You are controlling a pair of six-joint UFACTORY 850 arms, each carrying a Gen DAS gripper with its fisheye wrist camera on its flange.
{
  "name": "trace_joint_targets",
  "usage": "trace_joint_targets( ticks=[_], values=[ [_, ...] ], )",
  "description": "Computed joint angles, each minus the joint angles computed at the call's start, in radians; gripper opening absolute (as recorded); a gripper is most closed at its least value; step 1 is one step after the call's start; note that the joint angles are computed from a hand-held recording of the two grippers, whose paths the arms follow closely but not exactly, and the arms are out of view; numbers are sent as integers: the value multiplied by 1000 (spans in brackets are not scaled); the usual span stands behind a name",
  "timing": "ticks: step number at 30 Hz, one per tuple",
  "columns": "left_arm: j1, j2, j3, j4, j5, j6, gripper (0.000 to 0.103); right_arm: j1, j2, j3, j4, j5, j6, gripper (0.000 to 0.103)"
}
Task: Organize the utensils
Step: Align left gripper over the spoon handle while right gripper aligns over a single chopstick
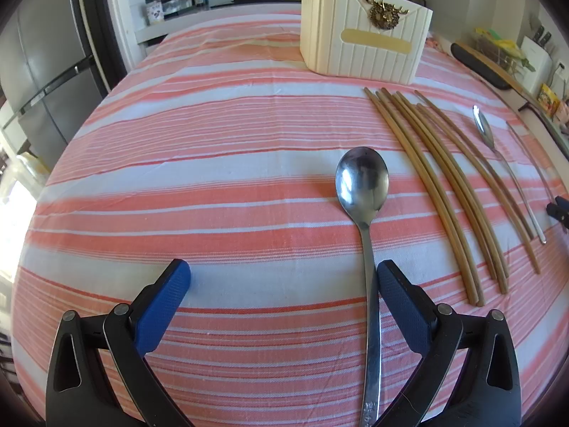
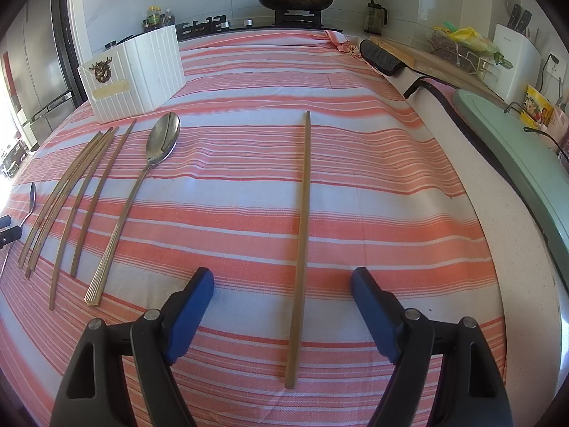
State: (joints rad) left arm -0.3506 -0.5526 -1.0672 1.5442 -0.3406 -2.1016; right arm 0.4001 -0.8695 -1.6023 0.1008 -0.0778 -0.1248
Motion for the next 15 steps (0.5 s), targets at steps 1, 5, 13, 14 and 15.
trace_joint_targets(
  ticks=[1, 5, 13, 14, 15],
  values=[
    [0, 0, 0, 0, 0, 0, 103, 0, 0, 0, 6, 0, -6, 82],
    [0, 0, 0, 0, 0, -1, 103, -1, 0, 0, 11, 0, -12, 82],
    [-1, 0, 0, 0, 0, -2, 103, -1, 0, 0, 23, -1, -24, 82],
    [0, -2, -3, -3, 1, 4, 103, -1, 0, 0, 27, -1, -28, 82],
    [1, -2, -3, -4, 5, 8, 103, -1, 0, 0, 27, -1, -28, 82]
  ],
)
